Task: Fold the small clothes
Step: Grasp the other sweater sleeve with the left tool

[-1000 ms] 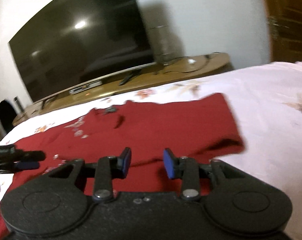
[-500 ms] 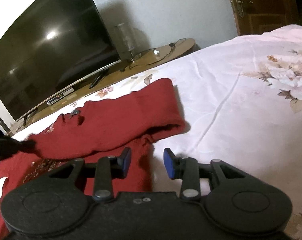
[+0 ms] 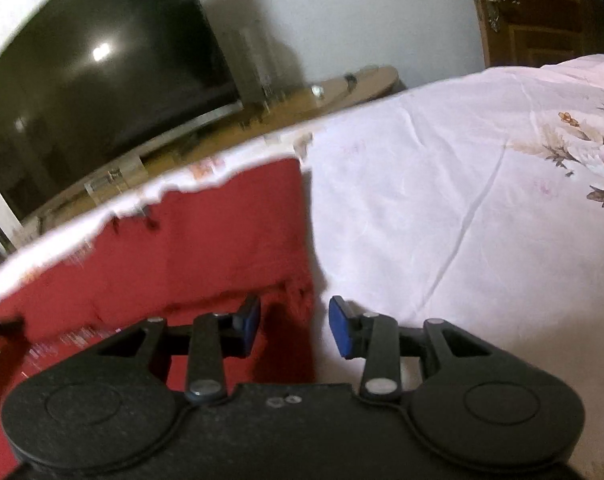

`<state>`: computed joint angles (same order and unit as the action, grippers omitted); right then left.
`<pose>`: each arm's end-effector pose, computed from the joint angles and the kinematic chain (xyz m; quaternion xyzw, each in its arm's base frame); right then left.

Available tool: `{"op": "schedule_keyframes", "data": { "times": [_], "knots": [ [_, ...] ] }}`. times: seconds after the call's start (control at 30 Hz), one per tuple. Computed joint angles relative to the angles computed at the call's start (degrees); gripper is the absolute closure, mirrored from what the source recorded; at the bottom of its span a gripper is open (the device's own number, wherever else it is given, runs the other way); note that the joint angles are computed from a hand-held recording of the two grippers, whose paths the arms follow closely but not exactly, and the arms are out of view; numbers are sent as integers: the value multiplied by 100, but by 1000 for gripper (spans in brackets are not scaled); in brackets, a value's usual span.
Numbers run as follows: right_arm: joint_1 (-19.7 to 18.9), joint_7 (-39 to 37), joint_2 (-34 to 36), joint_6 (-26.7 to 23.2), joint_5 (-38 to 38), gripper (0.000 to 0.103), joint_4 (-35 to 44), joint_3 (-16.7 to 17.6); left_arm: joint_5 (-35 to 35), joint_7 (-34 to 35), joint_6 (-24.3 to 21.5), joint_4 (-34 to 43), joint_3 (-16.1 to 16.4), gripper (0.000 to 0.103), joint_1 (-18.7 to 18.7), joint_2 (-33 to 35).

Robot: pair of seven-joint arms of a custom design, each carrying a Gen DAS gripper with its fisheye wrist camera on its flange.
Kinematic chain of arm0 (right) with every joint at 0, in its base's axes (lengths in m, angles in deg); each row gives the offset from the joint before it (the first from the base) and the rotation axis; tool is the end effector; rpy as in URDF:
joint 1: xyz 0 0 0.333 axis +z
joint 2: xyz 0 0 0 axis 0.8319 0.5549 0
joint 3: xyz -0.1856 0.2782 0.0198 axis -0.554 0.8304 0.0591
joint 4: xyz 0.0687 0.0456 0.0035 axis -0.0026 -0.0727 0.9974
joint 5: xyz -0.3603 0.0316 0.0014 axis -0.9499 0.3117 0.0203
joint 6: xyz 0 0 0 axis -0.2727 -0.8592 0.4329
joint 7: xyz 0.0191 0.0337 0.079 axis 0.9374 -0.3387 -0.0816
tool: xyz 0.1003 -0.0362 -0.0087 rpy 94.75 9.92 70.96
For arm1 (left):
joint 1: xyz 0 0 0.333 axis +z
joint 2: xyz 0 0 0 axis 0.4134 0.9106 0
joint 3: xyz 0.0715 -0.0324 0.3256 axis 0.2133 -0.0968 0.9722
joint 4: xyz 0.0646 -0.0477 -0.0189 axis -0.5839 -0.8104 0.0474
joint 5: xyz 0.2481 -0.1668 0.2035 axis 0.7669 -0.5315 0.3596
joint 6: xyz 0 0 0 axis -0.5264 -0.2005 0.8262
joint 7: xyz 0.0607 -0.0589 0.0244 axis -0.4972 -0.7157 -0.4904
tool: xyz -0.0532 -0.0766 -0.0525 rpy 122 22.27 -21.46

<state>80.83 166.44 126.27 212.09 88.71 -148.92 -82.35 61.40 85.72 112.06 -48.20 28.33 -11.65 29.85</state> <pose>0.5961 0.2583 0.2803 -0.5840 0.6671 -0.2040 0.4152 0.6344 -0.2700 0.2692 -0.7417 0.5404 -0.3669 0.1523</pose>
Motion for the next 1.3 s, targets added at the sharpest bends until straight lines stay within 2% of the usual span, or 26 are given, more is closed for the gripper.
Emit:
{"op": "schedule_keyframes", "data": {
  "times": [0.07,0.17,0.2,0.23,0.27,0.3,0.37,0.4,0.47,0.5,0.53,0.67,0.7,0.77,0.87,0.93,0.97,1.0,1.03,1.07,1.2,1.23,1.27,1.3],
  "knots": [
    [-189,133,-20,261,-209,59,-61,175,-7,2,6,33,-1,100,-1,46],
    [-418,358,91,-19,-359,62,204,298,4,25,-18,53,23,100,-25,60],
    [-486,441,147,-118,-396,69,293,331,12,39,-19,26,56,100,-60,43],
    [-511,478,202,-266,-419,91,388,314,22,60,-22,15,105,100,-107,44],
    [-442,428,251,-621,-387,92,523,180,23,73,-18,-6,143,100,-146,36],
    [-478,410,307,-659,-463,92,554,193,28,84,-11,-13,135,100,-139,28],
    [-590,368,256,-674,-638,90,497,279,68,151,65,-66,119,100,-115,-10],
    [-664,355,233,-640,-739,83,481,349,21,180,139,-115,251,100,-235,-19],
    [-636,349,240,-396,-749,68,494,282,-161,361,337,-200,705,100,-646,12],
    [-774,424,288,-263,-828,55,550,384,-299,438,374,-192,871,100,-795,45],
    [-973,537,360,-192,-974,53,640,545,-405,496,367,-138,919,100,-828,78],
    [-1302,806,847,-503,-1331,55,1550,754,-476,529,-381,516,922,99,-709,340],
    [-1461,865,1026,-630,-1502,55,1834,923,-423,446,-616,695,954,99,-700,428],
    [-1524,870,1345,-1060,-1661,55,2443,1029,-319,280,-812,915,931,99,-637,558],
    [-1285,708,1660,-1941,-1562,57,3223,769,-116,67,-866,939,1065,100,-733,608],
    [-1168,394,1728,-2248,-1629,94,3422,642,46,-34,-909,922,1105,100,-755,593],
    [-982,358,1698,-2273,-1552,95,3423,386,118,-92,-912,911,1112,99,-756,584],
    [-685,449,1616,-2057,-1366,95,3280,-34,191,-149,-911,898,1117,99,-756,575],
    [-532,553,1570,-1887,-1176,96,3174,-253,272,-204,-931,909,1156,99,-782,588],
    [-461,618,1573,-1858,-1005,96,3157,-368,351,-263,-967,929,1204,99,-814,602],
    [-205,518,1661,-2261,-941,92,3407,-758,657,-486,-1130,972,1297,99,-872,577],
    [-167,543,1601,-2251,-902,80,3343,-812,715,-615,-1120,901,1448,99,-1007,538],
    [-15,608,1502,-2046,-829,79,3164,-997,781,-800,-948,772,1769,99,-1276,553],
    [28,424,1378,-1688,-719,79,2920,-982,869,-911,-841,708,1975,99,-1447,576]
  ]
}}
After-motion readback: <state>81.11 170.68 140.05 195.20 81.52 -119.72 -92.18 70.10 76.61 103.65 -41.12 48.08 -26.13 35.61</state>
